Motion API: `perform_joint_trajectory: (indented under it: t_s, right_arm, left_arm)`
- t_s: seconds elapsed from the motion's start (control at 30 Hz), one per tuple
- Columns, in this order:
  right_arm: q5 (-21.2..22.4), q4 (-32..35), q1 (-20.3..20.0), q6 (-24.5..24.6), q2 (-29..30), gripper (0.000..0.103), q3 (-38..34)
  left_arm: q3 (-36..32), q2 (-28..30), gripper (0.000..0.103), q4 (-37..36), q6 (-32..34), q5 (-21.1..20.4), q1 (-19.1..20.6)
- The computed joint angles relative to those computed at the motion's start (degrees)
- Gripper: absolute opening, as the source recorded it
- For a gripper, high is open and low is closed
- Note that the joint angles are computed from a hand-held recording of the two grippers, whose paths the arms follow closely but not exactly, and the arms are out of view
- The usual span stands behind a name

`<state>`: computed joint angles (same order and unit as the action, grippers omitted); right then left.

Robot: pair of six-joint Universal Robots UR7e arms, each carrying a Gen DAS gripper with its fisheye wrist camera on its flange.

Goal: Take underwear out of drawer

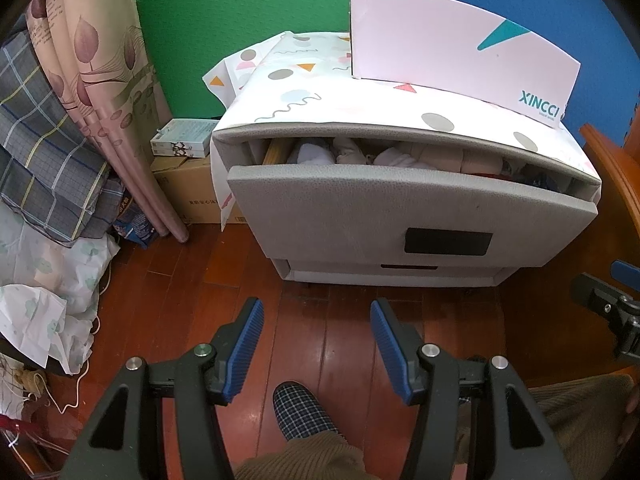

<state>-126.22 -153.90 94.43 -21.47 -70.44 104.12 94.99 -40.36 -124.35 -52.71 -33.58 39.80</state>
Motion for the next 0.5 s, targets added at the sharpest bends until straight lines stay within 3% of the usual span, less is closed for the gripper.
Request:
perform_joint_trajectory:
  t_s: [0.5]
  right_arm:
    - [1.01,1.61,-0.41,1.50,-0.35,0.101,-0.47]
  left_arm:
    - [-0.14,0.07,0.057,0.12,0.02,-0.09,0.01]
